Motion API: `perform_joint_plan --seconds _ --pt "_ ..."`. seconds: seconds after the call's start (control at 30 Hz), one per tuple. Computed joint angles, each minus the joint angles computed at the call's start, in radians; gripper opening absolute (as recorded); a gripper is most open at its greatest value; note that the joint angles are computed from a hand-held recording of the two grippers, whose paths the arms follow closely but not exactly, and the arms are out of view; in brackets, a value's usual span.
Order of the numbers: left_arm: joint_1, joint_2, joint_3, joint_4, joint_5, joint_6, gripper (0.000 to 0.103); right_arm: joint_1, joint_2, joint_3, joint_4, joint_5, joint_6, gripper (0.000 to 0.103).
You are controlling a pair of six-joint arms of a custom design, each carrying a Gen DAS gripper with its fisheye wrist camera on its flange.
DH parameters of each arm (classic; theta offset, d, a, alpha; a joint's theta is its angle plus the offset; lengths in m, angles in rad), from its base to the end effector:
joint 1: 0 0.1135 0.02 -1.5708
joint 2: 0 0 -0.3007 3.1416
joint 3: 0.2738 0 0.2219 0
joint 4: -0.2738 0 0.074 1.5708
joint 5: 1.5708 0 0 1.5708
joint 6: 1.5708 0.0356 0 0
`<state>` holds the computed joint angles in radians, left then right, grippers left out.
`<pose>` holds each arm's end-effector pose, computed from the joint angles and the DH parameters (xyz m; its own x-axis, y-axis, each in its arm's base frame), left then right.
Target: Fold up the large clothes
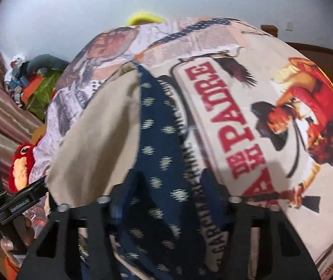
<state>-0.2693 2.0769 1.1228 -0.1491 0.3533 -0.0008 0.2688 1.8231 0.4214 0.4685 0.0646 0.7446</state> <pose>0.3695 -0.1148 0.1411 -0.8608 0.2368 -0.4505 0.3993 0.8631 -0.3092 0.2468 0.0656 0.1162 -0.7241 0.5020 -0.4729 0.3573 0.8596 0.3653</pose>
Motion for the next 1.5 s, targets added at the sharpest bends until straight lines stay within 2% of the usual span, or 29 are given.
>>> perform_joint_plan --seconds 0.07,0.1,0.13,0.23,0.5,0.67,0.73,0.83,1.07,1.17,1.23,1.27,1.3,1.33,1.37,1.4,1.43,1.47,1.5 --pt "-0.019 -0.033 -0.043 0.031 -0.029 0.016 0.015 0.029 -0.009 0.007 -0.012 0.016 -0.001 0.029" --pt "-0.027 -0.049 -0.058 0.034 -0.041 0.036 0.005 0.044 -0.018 0.009 -0.023 0.031 -0.006 0.022" --pt "-0.035 -0.071 -0.075 0.037 -0.058 0.052 0.005 0.068 -0.033 0.013 -0.047 0.053 -0.013 0.016" --pt "-0.029 -0.145 -0.115 0.015 -0.044 0.085 0.004 0.154 -0.108 0.010 -0.103 0.112 -0.028 0.009" --pt "0.034 -0.389 -0.254 -0.081 0.041 0.213 0.004 0.427 -0.350 0.024 -0.355 0.290 0.052 0.007" --pt "0.092 -0.508 -0.363 -0.169 0.084 0.318 0.004 0.662 -0.460 0.032 -0.547 0.422 0.217 0.007" --pt "0.110 -0.551 -0.421 -0.186 0.083 0.364 0.004 0.772 -0.471 0.048 -0.641 0.480 0.301 0.007" --pt "0.125 -0.595 -0.509 -0.184 0.059 0.415 0.004 0.901 -0.449 0.062 -0.735 0.511 0.423 0.007" --pt "0.189 -0.644 -0.638 -0.148 -0.014 0.487 0.005 1.101 -0.376 0.101 -0.876 0.567 0.649 0.007" --pt "0.232 -0.679 -0.612 -0.199 -0.006 0.530 0.013 1.081 -0.408 0.119 -0.912 0.547 0.625 0.007" --pt "0.267 -0.705 -0.582 -0.225 0.014 0.542 0.032 1.038 -0.433 0.135 -0.934 0.527 0.596 0.008" --pt "0.278 -0.714 -0.569 -0.227 0.020 0.540 0.038 1.019 -0.444 0.139 -0.932 0.524 0.575 0.008" --pt "0.292 -0.718 -0.553 -0.222 0.030 0.534 0.046 0.997 -0.453 0.143 -0.927 0.522 0.551 0.009" --pt "0.291 -0.714 -0.536 -0.215 0.033 0.517 0.050 0.964 -0.459 0.147 -0.915 0.517 0.515 0.010" --pt "0.295 -0.706 -0.519 -0.208 0.038 0.504 0.051 0.937 -0.462 0.150 -0.903 0.511 0.486 0.011" --pt "0.285 -0.693 -0.503 -0.197 0.033 0.483 0.051 0.896 -0.460 0.152 -0.879 0.500 0.444 0.019" --pt "0.275 -0.671 -0.482 -0.183 0.024 0.459 0.052 0.864 -0.454 0.156 -0.859 0.492 0.413 0.038" --pt "0.265 -0.646 -0.462 -0.172 0.019 0.439 0.052 0.827 -0.446 0.159 -0.829 0.489 0.380 0.051" --pt "0.257 -0.620 -0.442 -0.162 0.016 0.423 0.052 0.807 -0.441 0.157 -0.800 0.494 0.358 0.072"
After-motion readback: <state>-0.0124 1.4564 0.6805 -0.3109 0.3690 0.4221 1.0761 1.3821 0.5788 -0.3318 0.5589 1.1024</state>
